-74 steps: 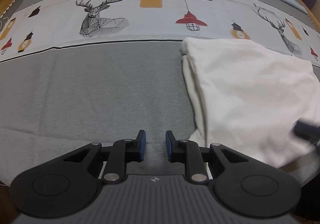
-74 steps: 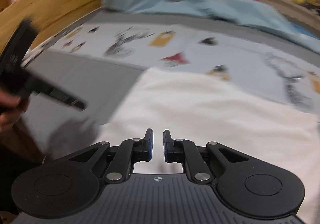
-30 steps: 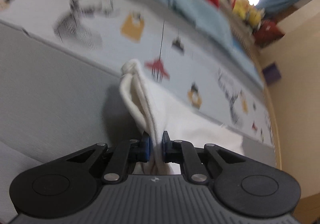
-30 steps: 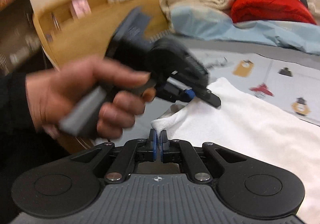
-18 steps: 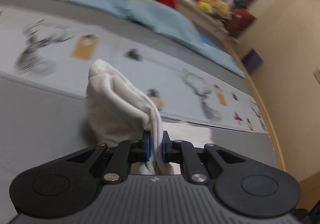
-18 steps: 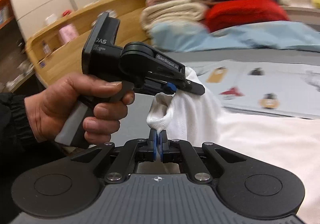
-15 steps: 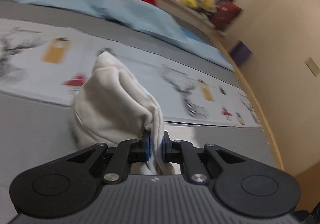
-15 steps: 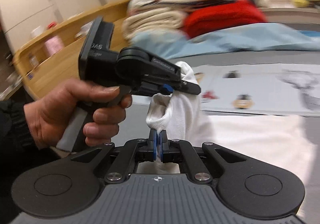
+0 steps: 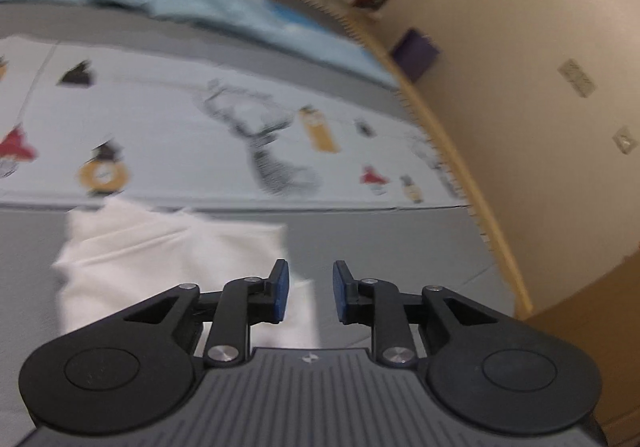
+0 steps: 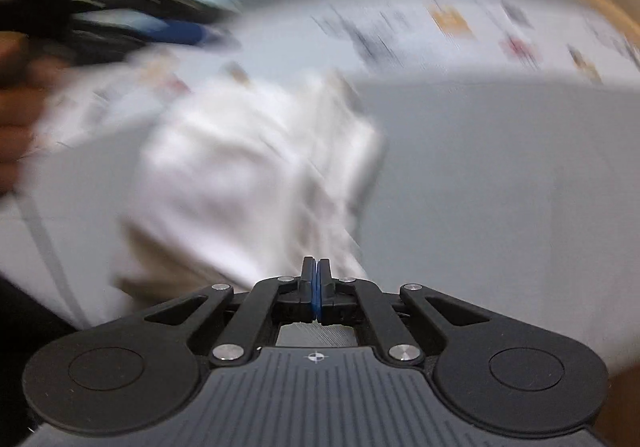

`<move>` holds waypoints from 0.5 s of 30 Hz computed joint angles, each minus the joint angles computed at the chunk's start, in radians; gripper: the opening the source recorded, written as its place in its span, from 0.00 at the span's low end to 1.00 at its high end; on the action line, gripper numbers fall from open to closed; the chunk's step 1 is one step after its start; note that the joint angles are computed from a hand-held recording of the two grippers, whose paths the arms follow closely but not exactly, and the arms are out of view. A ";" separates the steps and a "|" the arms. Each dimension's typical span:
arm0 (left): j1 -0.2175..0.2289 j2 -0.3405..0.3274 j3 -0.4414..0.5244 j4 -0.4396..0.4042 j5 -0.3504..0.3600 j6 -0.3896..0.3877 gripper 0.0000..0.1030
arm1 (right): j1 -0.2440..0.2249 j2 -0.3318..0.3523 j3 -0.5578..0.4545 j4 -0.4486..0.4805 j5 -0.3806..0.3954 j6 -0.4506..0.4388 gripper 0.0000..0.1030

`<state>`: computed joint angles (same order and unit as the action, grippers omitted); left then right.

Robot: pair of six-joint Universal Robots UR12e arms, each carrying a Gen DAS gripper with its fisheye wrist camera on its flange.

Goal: Fold small clothes

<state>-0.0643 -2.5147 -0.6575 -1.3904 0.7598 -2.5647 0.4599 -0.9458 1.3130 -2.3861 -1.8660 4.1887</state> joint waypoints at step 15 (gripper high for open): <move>0.028 -0.020 0.055 -0.246 0.321 0.463 0.24 | -0.021 0.067 -0.028 -0.213 -0.006 0.143 0.03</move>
<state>-0.0359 -2.5350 -0.6021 -1.6368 1.0812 -2.1019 0.4391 -0.8784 1.2846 -2.5989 -1.8723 4.3317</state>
